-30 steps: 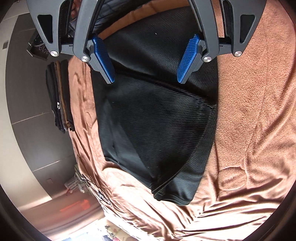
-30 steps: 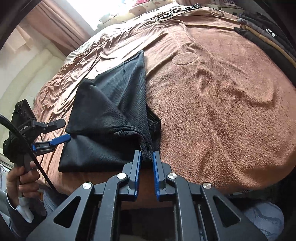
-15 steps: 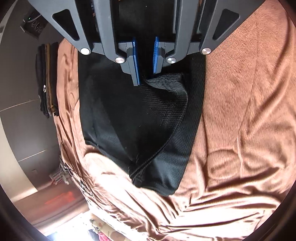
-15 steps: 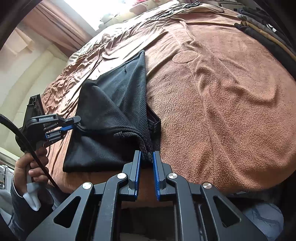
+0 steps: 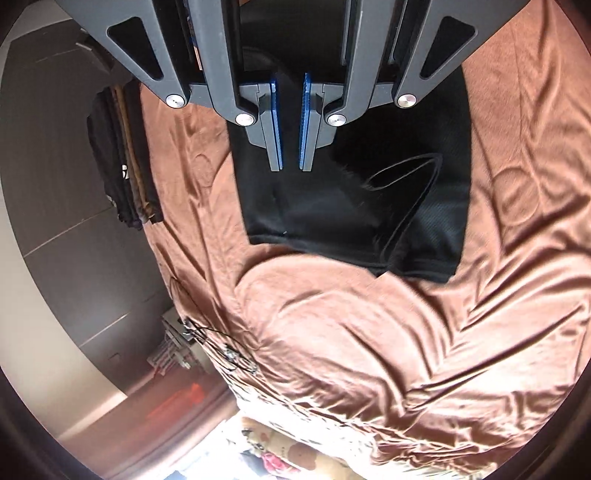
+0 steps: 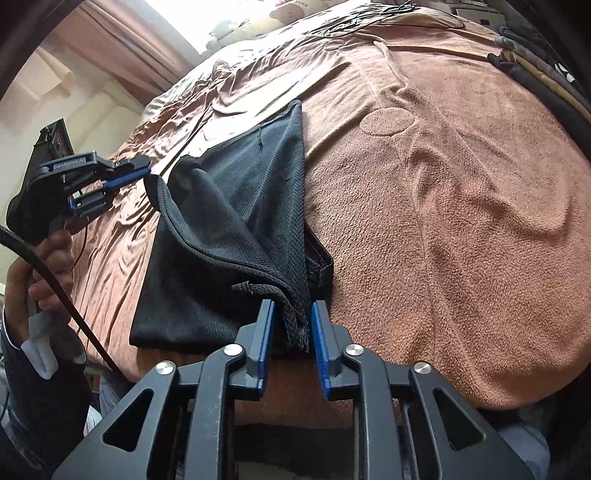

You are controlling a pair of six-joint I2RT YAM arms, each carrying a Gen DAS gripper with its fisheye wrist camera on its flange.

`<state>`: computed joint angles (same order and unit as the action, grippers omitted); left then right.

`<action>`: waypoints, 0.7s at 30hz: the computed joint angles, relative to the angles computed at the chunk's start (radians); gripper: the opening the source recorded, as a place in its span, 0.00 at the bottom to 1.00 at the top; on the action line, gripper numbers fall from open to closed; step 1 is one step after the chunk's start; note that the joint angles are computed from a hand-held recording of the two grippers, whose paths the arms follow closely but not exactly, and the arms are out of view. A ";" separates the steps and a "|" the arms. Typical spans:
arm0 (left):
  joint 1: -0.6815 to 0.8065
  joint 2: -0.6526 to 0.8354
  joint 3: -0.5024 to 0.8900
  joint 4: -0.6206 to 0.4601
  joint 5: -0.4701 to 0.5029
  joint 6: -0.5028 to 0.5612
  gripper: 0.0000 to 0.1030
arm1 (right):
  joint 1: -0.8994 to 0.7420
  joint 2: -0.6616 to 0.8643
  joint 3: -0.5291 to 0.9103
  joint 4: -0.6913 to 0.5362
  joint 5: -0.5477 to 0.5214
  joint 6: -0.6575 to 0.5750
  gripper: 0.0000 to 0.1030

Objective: Fold small clothes

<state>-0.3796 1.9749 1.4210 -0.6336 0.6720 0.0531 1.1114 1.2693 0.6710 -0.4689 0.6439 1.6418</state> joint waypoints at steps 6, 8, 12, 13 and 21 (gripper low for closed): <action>-0.077 0.051 0.136 -0.038 -0.036 -0.015 0.07 | -0.026 -0.013 -0.032 0.070 -0.022 -0.064 0.30; -0.092 0.071 0.179 -0.060 -0.046 -0.014 0.06 | -0.037 -0.014 -0.040 0.089 -0.036 -0.081 0.30; -0.088 0.096 0.229 -0.122 -0.048 0.011 0.06 | -0.044 -0.030 -0.062 0.110 -0.043 -0.089 0.30; -0.082 0.097 0.229 -0.134 -0.052 0.016 0.06 | -0.042 -0.036 -0.071 0.121 -0.042 -0.092 0.30; -0.022 0.016 0.113 -0.116 -0.051 0.051 0.54 | -0.048 -0.041 -0.097 0.177 -0.051 -0.102 0.30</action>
